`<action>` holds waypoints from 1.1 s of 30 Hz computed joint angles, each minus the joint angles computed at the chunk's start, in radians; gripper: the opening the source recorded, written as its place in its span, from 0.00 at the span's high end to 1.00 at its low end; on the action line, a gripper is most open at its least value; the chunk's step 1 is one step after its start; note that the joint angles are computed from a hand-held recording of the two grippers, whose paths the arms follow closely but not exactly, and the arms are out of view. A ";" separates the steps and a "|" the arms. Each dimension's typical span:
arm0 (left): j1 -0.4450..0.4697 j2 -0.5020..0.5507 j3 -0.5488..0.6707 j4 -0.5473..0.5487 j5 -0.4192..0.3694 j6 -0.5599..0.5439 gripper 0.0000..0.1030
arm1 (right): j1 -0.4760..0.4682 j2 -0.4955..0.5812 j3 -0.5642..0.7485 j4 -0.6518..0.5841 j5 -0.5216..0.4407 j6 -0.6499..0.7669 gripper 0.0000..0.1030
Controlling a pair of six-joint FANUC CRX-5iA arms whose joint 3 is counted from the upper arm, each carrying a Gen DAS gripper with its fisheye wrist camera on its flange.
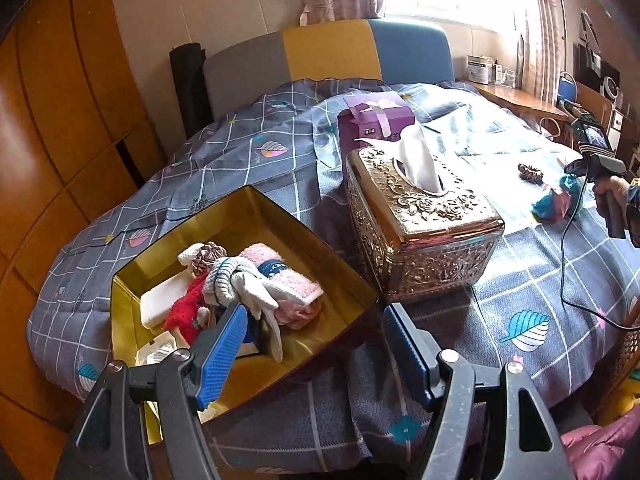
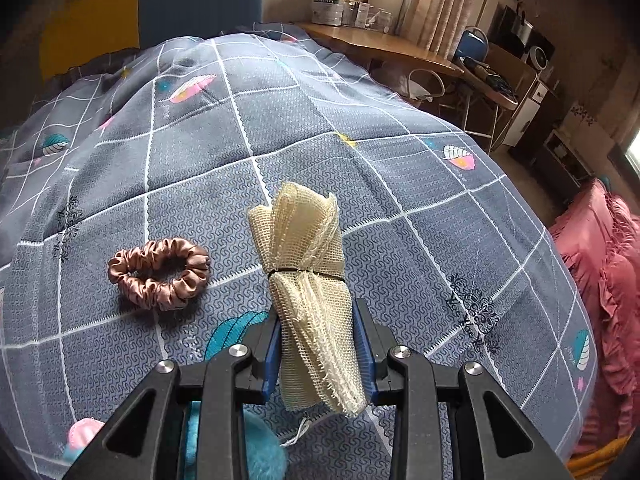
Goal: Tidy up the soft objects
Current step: 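Lift the cream mesh bundle off the duvet with the right gripper, then carry the mesh bundle into the gold tray and open the right gripper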
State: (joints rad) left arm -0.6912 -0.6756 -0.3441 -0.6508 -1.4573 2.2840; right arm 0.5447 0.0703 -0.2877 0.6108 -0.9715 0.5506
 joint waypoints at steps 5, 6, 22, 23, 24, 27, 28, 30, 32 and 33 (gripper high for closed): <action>-0.029 0.004 0.003 -0.016 -0.021 0.018 0.30 | -0.018 0.007 0.017 -0.034 -0.029 -0.003 0.69; -0.030 0.004 0.003 -0.016 -0.023 0.019 0.30 | -0.022 0.009 0.021 -0.043 -0.035 -0.003 0.69; 0.032 -0.036 -0.033 0.044 0.041 -0.043 0.30 | 0.056 -0.025 0.064 0.042 -0.011 0.022 0.69; 0.037 -0.040 -0.036 0.049 0.046 -0.049 0.30 | 0.067 -0.013 0.089 0.037 -0.019 0.036 0.69; 0.041 -0.044 -0.039 0.052 0.050 -0.056 0.30 | 0.078 0.000 0.115 0.031 -0.026 0.050 0.69; 0.050 -0.053 -0.047 0.059 0.059 -0.077 0.30 | 0.126 0.032 0.192 0.037 -0.032 0.077 0.69; 0.055 -0.056 -0.050 0.063 0.063 -0.081 0.30 | 0.146 0.039 0.217 0.039 -0.031 0.087 0.69; 0.079 -0.068 -0.061 0.080 0.077 -0.099 0.30 | 0.184 0.057 0.274 0.036 -0.026 0.120 0.69; 0.096 -0.078 -0.070 0.093 0.086 -0.111 0.30 | 0.226 0.076 0.336 0.022 -0.015 0.166 0.69; 0.106 -0.085 -0.075 0.099 0.092 -0.119 0.30 | 0.249 0.085 0.366 0.010 -0.009 0.193 0.69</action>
